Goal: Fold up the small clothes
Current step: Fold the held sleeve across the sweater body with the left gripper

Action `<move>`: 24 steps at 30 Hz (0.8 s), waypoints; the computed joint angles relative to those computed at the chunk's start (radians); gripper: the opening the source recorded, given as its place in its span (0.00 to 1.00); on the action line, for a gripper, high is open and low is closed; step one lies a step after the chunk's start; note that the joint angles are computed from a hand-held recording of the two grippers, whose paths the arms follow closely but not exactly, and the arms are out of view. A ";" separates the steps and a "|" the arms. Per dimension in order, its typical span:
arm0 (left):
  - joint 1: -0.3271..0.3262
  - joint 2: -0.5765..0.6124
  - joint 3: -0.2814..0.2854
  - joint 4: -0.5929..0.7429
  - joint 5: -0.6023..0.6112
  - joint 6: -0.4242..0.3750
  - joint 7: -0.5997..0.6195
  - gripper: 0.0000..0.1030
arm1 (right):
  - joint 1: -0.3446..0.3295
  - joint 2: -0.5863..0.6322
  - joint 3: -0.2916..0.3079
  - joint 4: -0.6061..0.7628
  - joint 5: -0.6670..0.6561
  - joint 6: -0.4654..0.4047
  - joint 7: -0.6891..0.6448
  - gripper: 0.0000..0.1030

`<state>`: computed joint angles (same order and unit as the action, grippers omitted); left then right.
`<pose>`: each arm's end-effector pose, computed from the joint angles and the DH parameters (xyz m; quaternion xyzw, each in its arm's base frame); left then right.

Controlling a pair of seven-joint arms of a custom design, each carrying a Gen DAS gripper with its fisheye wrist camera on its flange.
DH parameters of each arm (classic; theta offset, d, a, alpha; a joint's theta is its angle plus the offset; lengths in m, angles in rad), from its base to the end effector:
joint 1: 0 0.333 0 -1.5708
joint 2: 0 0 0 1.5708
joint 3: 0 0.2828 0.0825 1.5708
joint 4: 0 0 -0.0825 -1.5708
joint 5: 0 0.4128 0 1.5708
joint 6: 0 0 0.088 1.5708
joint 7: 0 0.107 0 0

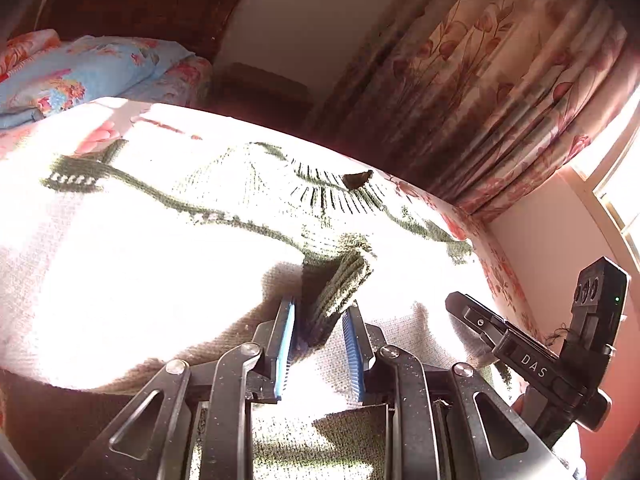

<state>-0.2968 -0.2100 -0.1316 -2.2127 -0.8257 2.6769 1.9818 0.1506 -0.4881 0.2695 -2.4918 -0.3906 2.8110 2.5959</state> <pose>0.5202 -0.2157 0.4908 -0.5685 0.7119 -0.4118 0.0181 0.4371 0.2223 0.4985 -0.5540 0.7231 -0.2134 0.3532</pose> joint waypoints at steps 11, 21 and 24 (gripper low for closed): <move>0.277 -0.380 -0.152 -0.340 0.394 0.155 -0.403 1.00 | -0.005 -0.002 0.002 -0.013 0.009 0.035 0.007 0.36; 0.412 -0.275 -0.321 -0.241 0.800 0.007 -0.690 1.00 | -0.005 0.005 0.006 -0.002 -0.001 0.013 0.010 0.36; 0.401 -0.261 -0.316 -0.233 0.874 0.000 -0.732 1.00 | -0.003 0.006 0.004 -0.002 -0.002 0.013 0.010 0.36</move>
<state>0.1046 -0.4705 -0.4480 -2.4454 0.0478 2.6773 1.2498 0.1478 -0.4824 0.2732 -2.4936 -0.3924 2.8242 2.6057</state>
